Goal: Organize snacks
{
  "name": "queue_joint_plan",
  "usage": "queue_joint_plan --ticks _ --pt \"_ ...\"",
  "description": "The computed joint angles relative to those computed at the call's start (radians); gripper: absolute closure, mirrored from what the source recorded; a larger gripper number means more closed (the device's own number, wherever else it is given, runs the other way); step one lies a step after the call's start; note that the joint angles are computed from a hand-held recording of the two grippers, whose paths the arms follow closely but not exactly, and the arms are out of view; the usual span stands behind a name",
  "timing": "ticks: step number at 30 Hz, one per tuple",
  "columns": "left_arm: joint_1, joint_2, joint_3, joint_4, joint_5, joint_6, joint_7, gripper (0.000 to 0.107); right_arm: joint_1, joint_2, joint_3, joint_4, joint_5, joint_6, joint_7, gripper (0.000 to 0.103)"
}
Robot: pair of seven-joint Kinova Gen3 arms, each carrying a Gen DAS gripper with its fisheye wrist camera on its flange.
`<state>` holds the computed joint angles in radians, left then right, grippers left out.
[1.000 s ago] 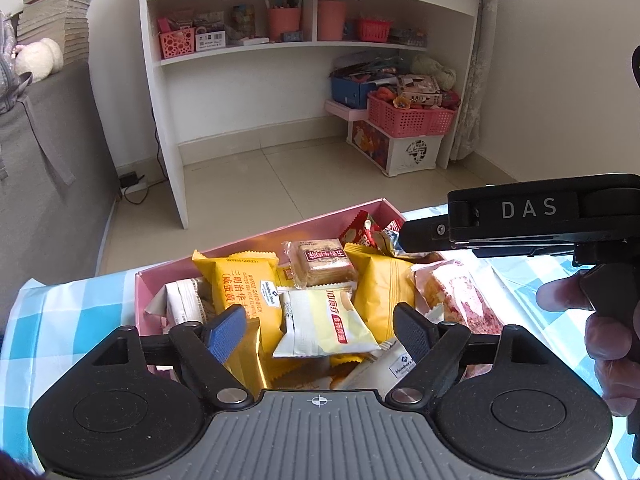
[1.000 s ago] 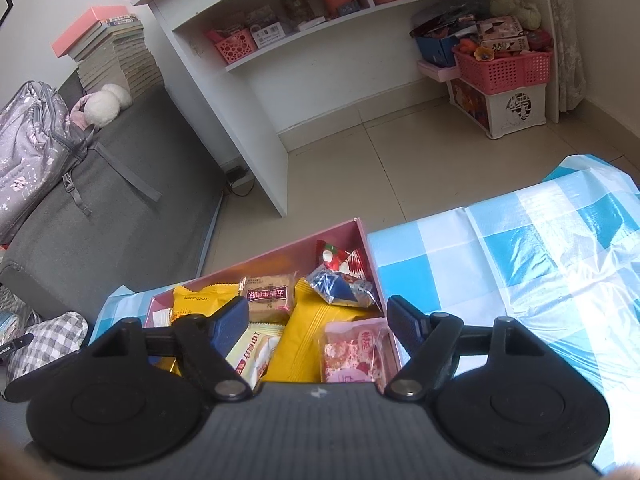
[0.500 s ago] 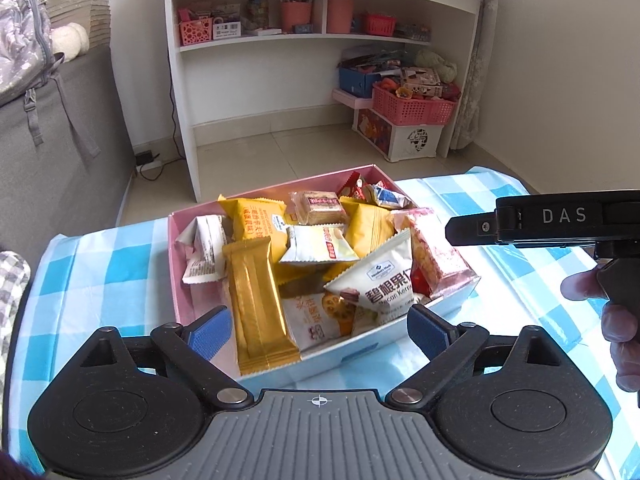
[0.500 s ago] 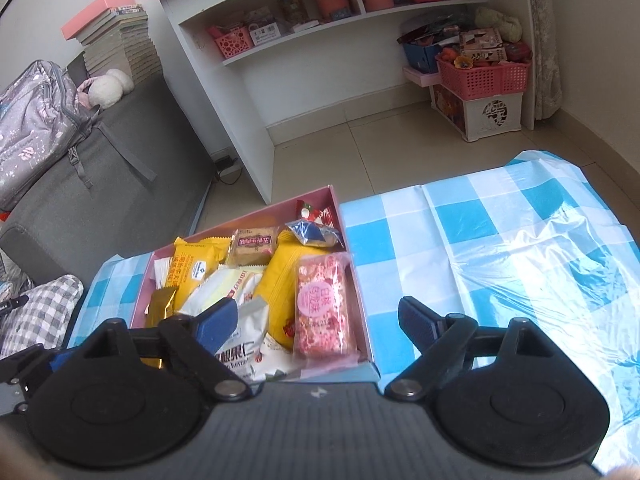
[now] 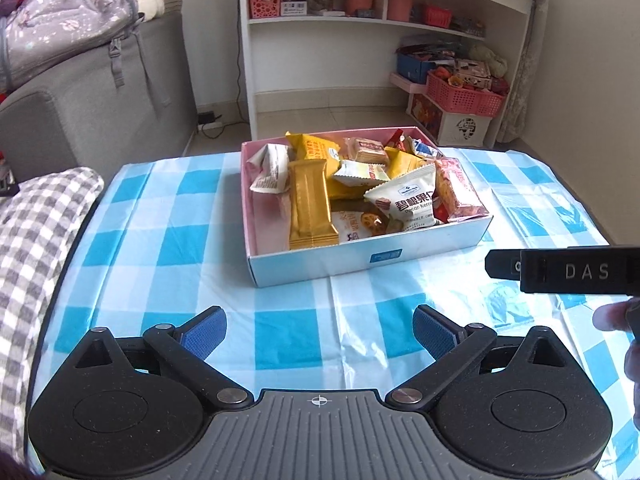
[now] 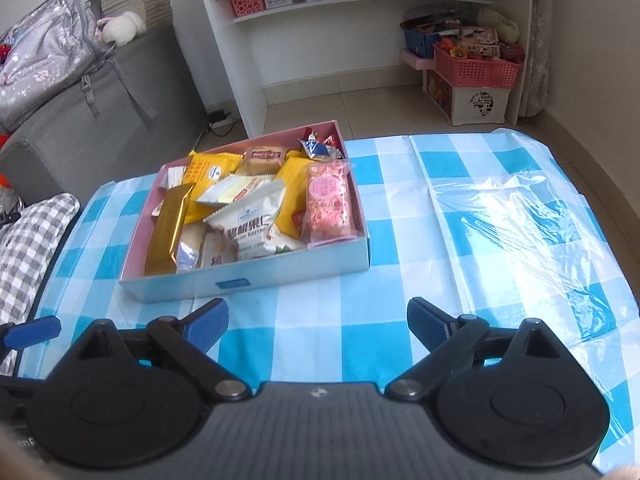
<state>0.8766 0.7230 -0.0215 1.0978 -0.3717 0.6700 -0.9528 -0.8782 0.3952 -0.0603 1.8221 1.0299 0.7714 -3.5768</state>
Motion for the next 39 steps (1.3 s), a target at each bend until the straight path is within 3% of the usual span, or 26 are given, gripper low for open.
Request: queue_joint_plan --ticks 6,12,22,39 --pt "0.088 -0.011 -0.086 0.032 -0.098 0.043 0.134 0.005 -0.086 0.032 -0.011 -0.020 0.038 0.126 -0.064 0.004" --pt "0.090 -0.020 -0.075 0.049 -0.152 0.063 0.199 0.005 -0.107 0.051 -0.030 -0.044 0.051 0.183 -0.054 0.001" --pt "0.064 -0.003 -0.038 0.032 -0.152 0.087 0.202 0.005 -0.101 0.083 -0.024 -0.082 -0.012 0.210 0.023 0.000" --pt "0.063 0.004 -0.033 0.025 -0.146 0.094 0.193 0.005 -0.105 0.078 -0.012 -0.083 -0.049 0.183 0.064 0.000"
